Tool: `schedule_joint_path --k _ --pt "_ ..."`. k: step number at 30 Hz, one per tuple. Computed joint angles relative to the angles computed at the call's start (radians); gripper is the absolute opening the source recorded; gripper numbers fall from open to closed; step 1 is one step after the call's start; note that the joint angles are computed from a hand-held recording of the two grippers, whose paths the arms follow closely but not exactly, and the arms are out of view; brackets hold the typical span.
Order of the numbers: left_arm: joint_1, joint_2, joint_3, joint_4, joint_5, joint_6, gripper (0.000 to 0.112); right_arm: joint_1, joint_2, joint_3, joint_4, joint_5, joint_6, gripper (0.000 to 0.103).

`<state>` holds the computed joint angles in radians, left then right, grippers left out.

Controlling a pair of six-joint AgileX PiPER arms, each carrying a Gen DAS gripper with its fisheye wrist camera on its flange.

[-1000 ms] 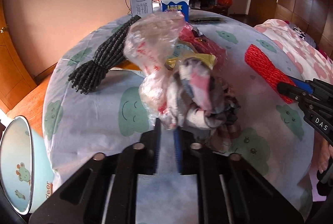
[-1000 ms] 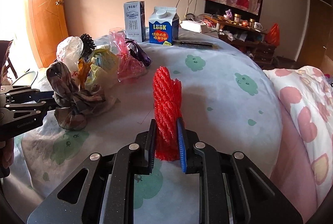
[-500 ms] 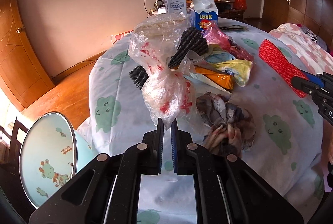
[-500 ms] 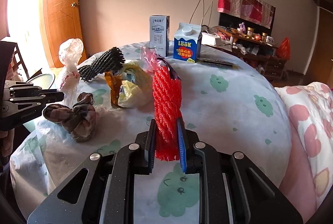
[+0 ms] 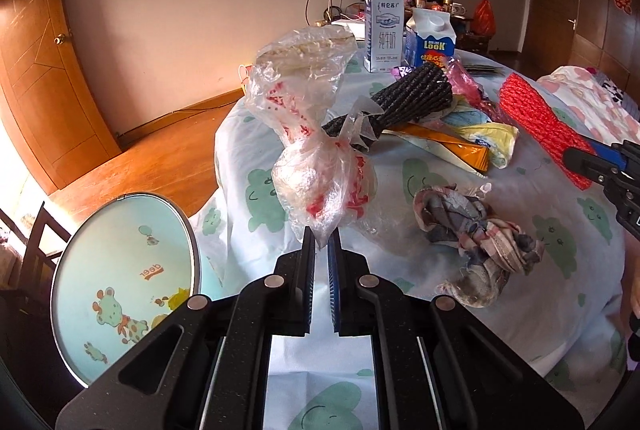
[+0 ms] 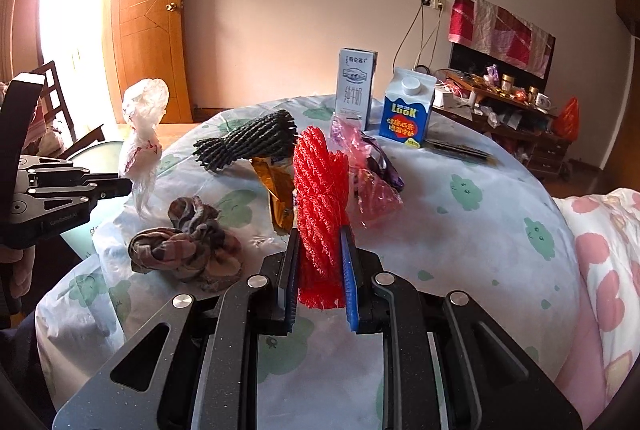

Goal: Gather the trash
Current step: 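Carry the clear bag with the left tool while the right tool carries the red net over the bin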

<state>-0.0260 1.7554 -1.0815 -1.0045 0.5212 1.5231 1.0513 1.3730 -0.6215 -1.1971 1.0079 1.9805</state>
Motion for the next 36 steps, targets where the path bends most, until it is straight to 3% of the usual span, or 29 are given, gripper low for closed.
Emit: schedule_joint_path --k 19,36 --pt "0.177 0.006 -0.069 0.034 0.046 -0.008 0.006 -0.115 0.220 -0.318 -0.086 -0.151 -0.173 0.019" --pt "0.294 0.086 -0.168 0.101 0.042 -0.067 0.006 -0.156 0.462 -0.654 -0.040 -0.251 -0.403 0.019"
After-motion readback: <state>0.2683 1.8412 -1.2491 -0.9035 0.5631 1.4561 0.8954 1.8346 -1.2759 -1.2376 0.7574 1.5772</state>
